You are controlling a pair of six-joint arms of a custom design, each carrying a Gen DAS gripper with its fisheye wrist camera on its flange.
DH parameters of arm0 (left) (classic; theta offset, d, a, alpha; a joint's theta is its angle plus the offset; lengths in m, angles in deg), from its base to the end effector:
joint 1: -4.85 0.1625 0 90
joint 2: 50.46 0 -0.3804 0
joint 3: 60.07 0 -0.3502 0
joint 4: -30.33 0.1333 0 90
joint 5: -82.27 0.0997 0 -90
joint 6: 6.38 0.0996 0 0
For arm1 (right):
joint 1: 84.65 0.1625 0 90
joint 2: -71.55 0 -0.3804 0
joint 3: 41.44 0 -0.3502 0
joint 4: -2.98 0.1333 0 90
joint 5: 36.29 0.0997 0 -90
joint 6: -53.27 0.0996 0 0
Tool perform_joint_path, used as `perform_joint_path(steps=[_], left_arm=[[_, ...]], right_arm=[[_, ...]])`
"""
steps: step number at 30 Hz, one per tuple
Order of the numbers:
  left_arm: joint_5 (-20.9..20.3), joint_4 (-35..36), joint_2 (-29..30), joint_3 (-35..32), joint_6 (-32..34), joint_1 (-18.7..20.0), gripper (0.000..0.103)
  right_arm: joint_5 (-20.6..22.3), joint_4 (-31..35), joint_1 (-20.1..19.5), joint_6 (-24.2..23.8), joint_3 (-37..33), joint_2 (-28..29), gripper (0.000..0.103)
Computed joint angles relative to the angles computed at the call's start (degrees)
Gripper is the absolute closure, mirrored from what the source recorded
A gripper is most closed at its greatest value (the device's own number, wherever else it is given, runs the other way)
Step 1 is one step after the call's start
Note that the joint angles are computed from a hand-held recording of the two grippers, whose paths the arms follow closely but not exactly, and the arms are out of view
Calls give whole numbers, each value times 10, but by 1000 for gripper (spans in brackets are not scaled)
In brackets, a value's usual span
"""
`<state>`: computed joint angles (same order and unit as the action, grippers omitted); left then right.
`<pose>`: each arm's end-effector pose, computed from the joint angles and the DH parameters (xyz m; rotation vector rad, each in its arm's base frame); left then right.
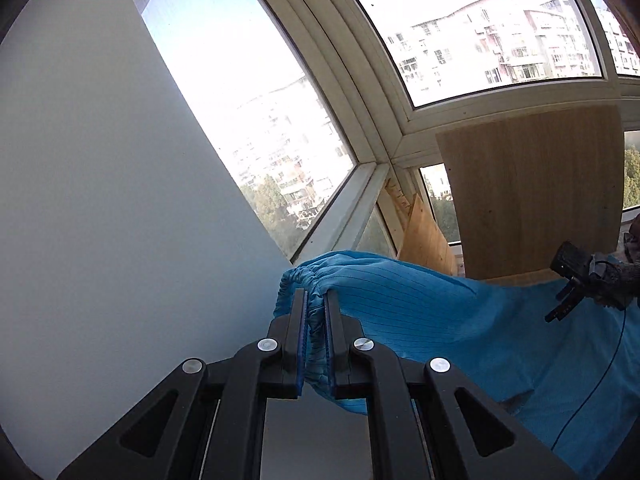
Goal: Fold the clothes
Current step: 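Lay the cuff across the shirt back with the left gripper while the right gripper pinches the shirt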
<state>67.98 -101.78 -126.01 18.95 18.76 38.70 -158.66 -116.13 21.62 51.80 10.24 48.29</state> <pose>-0.3186 -0.4904 0.5527 0.8053 1.6958 -0.9882 0.2892 -0.7054 0.0631 0.3935 -2.5504 0.1119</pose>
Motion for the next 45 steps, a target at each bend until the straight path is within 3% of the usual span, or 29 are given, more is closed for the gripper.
perform_joint_path(steps=[3, 7, 9, 12, 14, 15, 18, 21, 23, 26, 29, 31, 34, 35, 37, 40, 43, 45], left_arm=[[23, 55, 3, -7, -27, -9, 96], [19, 130, 5, -21, -75, -19, 96], [16, 135, 8, -25, -77, -25, 96], [5, 162, 3, -30, -99, -42, 96], [4, 190, -4, -27, -120, -55, 96], [7, 209, -9, -24, -133, -63, 96], [3, 295, -26, -28, -196, -77, 96], [9, 335, -36, -25, -233, -78, 96], [4, 343, -44, -22, -244, -78, 96], [-4, 335, -56, -10, -245, -78, 96], [-17, 357, -75, 5, -267, -89, 96], [-26, 372, -87, 16, -285, -99, 96], [-48, 407, -113, 37, -328, -122, 96], [-55, 425, -124, 45, -346, -132, 96], [-77, 483, -153, 62, -408, -158, 96], [-120, 567, -192, 88, -505, -190, 96], [-202, 636, -231, 123, -595, -210, 96], [-260, 637, -268, 167, -624, -225, 96]], right_arm=[[47, -20, -7, -6, 25, -10, 30], [197, -86, -8, -26, 129, -54, 30], [235, -107, 0, -37, 168, -55, 30], [225, -117, 16, -39, 168, -16, 31], [223, -133, 18, -21, 155, 8, 43], [226, -152, 17, -16, 148, 19, 44], [170, -204, 31, -36, 116, 49, 55], [151, -200, 30, -37, 81, 73, 69], [152, -225, 28, -34, 109, 57, 84], [166, -293, 26, -37, 200, 4, 94], [173, -366, 22, -27, 296, -43, 94], [182, -378, 13, -5, 322, -54, 94], [159, -370, -1, 32, 313, -43, 95], [153, -367, -4, 35, 306, -40, 103], [147, -354, -12, 52, 294, -40, 103], [103, -327, -8, 56, 275, -40, 103], [53, -279, -3, 66, 262, -48, 103], [16, -246, 1, 77, 261, -61, 103]])
